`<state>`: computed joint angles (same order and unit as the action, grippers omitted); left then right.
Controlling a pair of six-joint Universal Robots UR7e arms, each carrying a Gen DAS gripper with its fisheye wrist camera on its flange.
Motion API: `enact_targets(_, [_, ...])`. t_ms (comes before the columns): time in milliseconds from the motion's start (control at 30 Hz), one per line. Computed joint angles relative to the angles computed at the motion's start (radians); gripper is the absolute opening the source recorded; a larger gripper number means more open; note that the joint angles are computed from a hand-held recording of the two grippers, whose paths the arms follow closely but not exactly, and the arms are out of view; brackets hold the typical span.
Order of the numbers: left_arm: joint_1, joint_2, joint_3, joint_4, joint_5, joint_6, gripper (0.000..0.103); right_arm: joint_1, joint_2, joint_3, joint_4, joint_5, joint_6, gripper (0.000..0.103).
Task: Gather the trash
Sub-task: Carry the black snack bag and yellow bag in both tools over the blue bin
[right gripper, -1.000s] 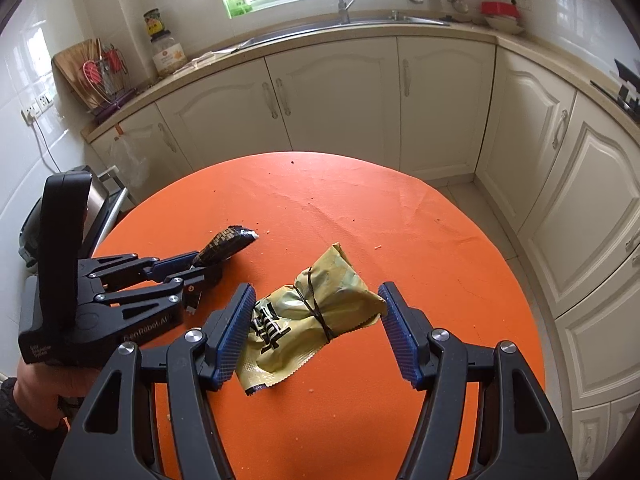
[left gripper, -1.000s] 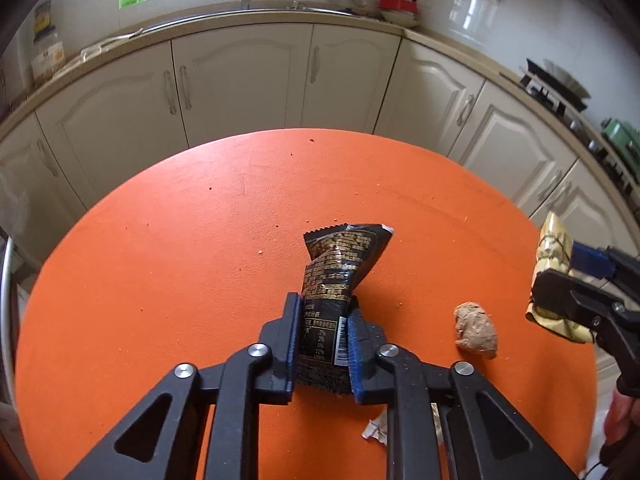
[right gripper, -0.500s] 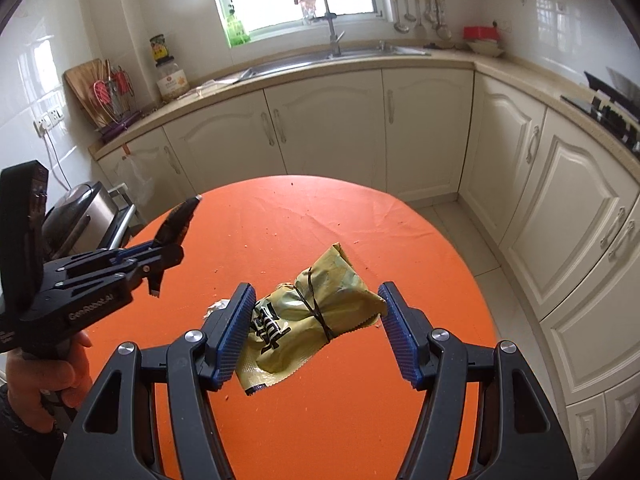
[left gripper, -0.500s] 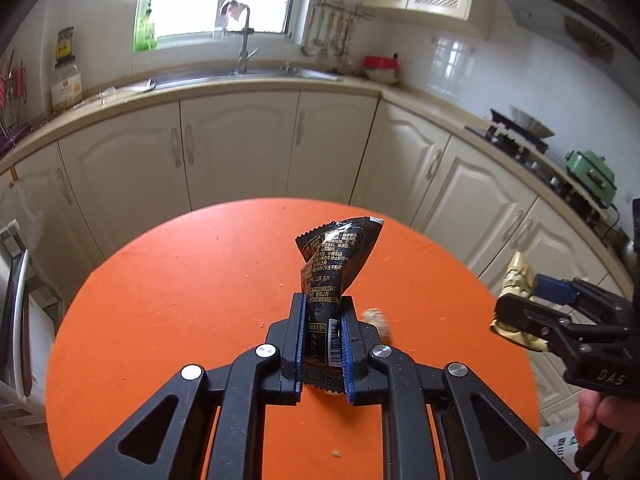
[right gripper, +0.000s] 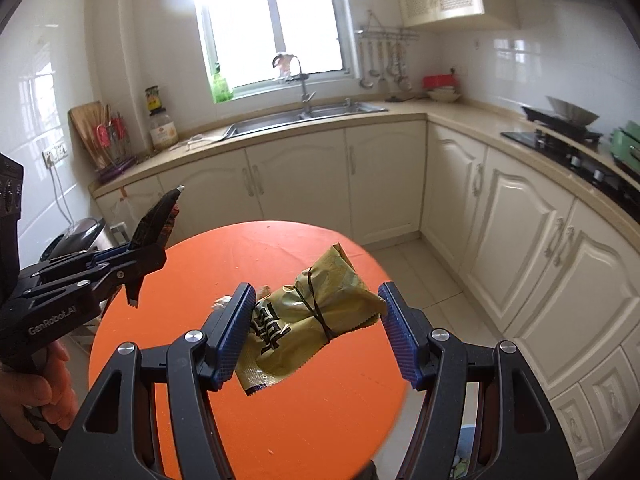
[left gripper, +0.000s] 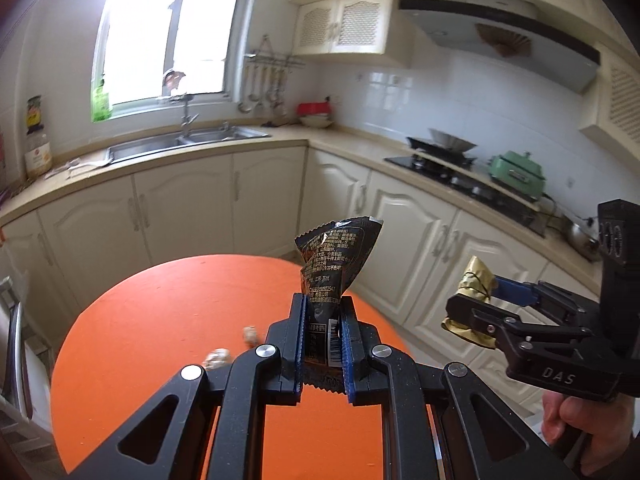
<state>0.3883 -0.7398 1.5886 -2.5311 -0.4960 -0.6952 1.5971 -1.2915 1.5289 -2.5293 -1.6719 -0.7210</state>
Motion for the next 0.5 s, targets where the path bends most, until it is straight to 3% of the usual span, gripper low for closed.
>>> enact_targets(200, [-0.042, 0.058, -0.037, -0.103, -0.081, 0.12, 0.011, -0.07, -0.086, 0.016, -0.033, -0.015, 0.01, 0.064])
enact_targets(500, [-0.008, 0.214, -0.208, -0.149, -0.298, 0.262, 0.011, -0.221, -0.149, -0.027, -0.034, -0.067, 0.039, 0.064])
